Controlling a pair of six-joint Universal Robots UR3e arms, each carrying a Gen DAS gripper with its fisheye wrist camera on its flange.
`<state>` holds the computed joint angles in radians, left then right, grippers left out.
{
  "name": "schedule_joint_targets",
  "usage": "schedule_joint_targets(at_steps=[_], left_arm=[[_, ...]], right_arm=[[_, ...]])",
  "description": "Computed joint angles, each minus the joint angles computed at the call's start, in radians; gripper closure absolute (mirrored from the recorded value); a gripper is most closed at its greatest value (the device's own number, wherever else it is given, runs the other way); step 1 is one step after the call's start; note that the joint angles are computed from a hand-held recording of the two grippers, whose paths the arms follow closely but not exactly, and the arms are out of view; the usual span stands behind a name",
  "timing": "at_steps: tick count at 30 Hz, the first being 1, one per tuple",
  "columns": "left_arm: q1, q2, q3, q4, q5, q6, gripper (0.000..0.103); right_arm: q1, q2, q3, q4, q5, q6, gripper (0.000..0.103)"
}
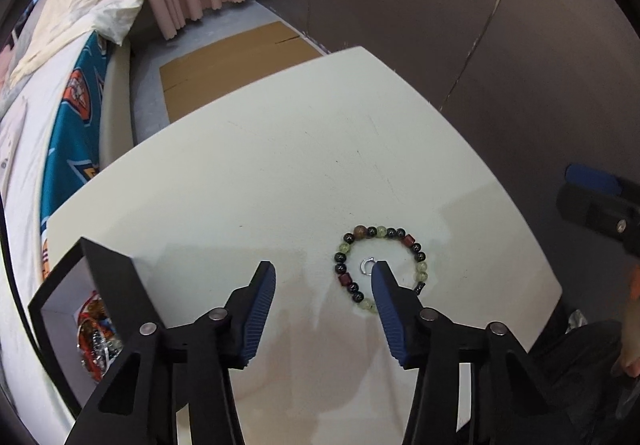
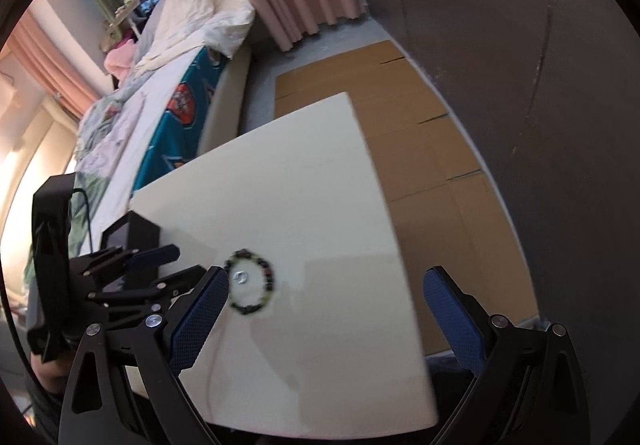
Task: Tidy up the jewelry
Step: 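Grasp the dark beaded bracelet with the left tool and lift it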
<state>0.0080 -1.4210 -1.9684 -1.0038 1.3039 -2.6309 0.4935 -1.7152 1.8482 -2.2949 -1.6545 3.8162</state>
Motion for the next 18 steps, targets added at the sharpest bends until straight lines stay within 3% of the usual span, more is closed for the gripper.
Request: schedule_joint_targets(at_steps=[5, 9, 12, 15, 18], left_arm=[[-0.058, -0.065, -0.012, 0.063, 0.066, -0.028, 0.072], [-0.086, -0.102, -0.026, 0.125, 0.093, -0.044, 0.076], [-0.089, -0.101, -0.031, 0.136, 0.097, -0.046, 0.077], [-0.090, -0.095, -0.035, 0.132, 0.093, -0.027, 0.095], [-0.066, -0.071, -0.049, 0.117, 0.064, -0.005, 0.095]], right_arm=[[-0.029, -0.001, 0.026, -0.021, 0.021, -0.021, 0.004], [-0.052, -0.004, 0.030, -0.021, 0.037, -0.040, 0.004], [-0.063, -0.005, 0.028, -0.021, 0.044, -0.041, 0.004], [-0.062, 0.001, 0.025, -0.024, 0.046, -0.037, 0.004], [-0.052, 0.016, 0.010, -0.019, 0.043, -0.041, 0.004]])
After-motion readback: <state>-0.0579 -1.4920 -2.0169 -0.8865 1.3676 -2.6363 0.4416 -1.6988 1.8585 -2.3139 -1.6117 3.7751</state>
